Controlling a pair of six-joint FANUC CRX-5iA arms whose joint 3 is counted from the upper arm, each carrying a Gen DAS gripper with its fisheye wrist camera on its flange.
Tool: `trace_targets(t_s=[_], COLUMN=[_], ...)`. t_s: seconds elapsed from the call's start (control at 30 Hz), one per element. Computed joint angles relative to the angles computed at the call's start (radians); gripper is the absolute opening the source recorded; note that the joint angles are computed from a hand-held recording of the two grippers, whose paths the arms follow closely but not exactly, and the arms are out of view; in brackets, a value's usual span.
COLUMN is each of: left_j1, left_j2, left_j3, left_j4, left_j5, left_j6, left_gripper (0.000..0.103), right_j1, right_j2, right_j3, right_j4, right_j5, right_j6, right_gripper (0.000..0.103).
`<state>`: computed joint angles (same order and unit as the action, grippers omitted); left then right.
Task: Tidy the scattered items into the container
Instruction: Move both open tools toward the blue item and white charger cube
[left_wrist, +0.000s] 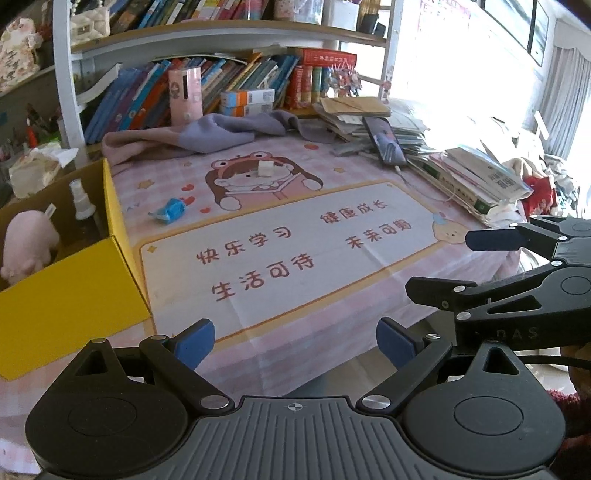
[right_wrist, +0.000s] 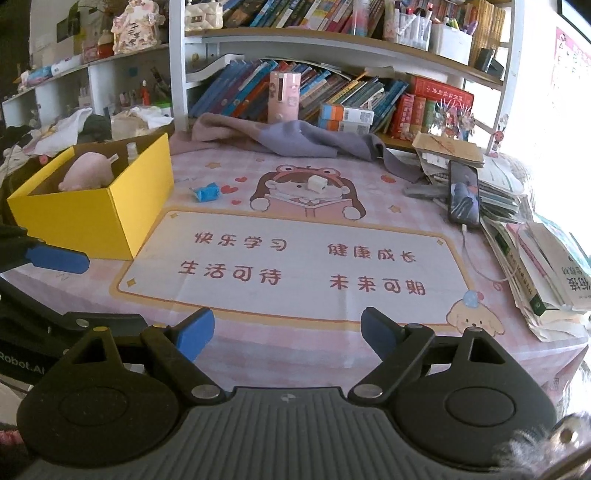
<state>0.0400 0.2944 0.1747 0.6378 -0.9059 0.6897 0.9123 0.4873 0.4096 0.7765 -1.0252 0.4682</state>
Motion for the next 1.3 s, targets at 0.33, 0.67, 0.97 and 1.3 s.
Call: trace_targets(t_s=[0.33,0.67,0.97,1.3], left_j1=[-0.018,-0.031,-0.067,-0.115], left_j2=[0.051,0.124,0.244,0.380], left_j3=[0.070,0.173,0.357,0.621], left_j4=[-0.025,-0.067,-0.127,-0.269], left_j5=[0.004,-0.006,-0.051,-0.116], left_j6=[0.017,0.081,0.195,0.425], left_gripper=[0.096,0.096,0.096,0.096], right_j1=[-0.032,-0.072,-0.136,-0.223], right_j2=[0.030,0.087,0.147,0.230], right_j3=[0.044,0.133,0.243,0.424], right_j4=[-0.009,-0.059,-0.118,-0.275], right_j5=[0.021,0.034,0.036,0.038], right_j6=[0.035,0.116,0.232,0.454], right_gripper=[0.086,0.086,0.086,0.086])
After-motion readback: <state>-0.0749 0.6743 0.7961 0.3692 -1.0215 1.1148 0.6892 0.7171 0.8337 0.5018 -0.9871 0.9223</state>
